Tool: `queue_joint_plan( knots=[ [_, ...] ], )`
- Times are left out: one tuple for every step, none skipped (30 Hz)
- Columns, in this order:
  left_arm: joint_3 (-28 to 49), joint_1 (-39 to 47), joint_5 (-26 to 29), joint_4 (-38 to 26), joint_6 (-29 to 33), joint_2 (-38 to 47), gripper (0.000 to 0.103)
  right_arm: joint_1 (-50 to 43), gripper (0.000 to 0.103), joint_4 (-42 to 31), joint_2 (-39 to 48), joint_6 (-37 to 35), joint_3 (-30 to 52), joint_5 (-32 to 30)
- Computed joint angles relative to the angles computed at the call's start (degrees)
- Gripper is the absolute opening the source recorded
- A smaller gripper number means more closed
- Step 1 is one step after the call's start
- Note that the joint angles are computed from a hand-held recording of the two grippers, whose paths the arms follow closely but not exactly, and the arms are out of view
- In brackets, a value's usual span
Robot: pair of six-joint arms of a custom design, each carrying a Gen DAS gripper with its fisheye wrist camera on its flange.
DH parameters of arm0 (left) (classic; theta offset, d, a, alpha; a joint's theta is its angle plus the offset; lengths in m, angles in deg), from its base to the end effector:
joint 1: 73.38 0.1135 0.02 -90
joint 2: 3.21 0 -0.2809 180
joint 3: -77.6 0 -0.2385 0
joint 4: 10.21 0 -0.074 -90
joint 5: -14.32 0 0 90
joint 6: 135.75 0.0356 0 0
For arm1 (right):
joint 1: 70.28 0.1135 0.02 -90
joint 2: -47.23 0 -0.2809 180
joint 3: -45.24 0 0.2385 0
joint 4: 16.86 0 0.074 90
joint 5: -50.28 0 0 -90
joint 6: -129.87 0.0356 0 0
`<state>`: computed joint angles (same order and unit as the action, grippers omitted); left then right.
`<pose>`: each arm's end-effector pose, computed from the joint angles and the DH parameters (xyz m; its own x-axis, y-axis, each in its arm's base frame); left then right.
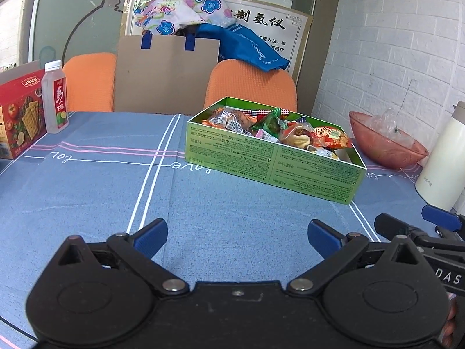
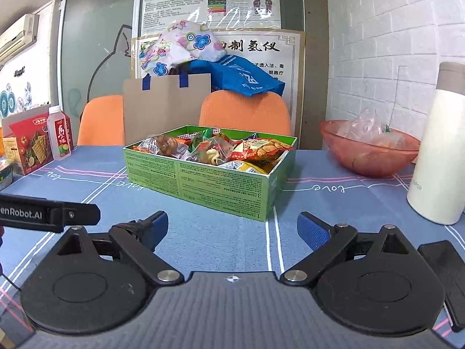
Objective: Organize snacks
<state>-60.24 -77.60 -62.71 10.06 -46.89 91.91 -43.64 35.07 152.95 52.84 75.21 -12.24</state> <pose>0.2789 -0.0286 0.1442 -0.5437 0.0207 -0.8390 0.2493 0.9585 -0.1379 0.2321 0.0980 0.1101 -0.3564 0.0440 -0.9333 0.0611 0.9979 0.0237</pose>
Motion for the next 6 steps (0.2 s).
queue_joint_plan(
  knots=[
    [-0.18,0.0,-0.15,0.26,0.15,-0.03,0.103,0.05,0.103,-0.07,0.14,0.11,0.1,-0.03],
    [-0.32,-0.01,-0.26,0.37,0.3,-0.07,0.103,0.13,0.103,-0.23,0.24,0.11,0.24,0.03],
    [-0.34,0.01,-0.32,0.43,0.46,-0.03,0.103,0.16,0.103,-0.32,0.35,0.02,0.36,0.06],
    [-0.42,0.03,-0.48,0.6,0.7,-0.06,0.103,0.17,0.103,-0.39,0.44,-0.04,0.46,0.07],
    [-0.68,-0.24,-1.12,0.95,0.74,-0.13,0.103,0.18,0.103,-0.48,0.48,-0.03,0.58,0.1],
    [-0.77,-0.49,-1.81,1.01,0.75,-0.21,0.103,0.19,0.103,-0.46,0.5,0.03,0.61,0.1]
  ],
)
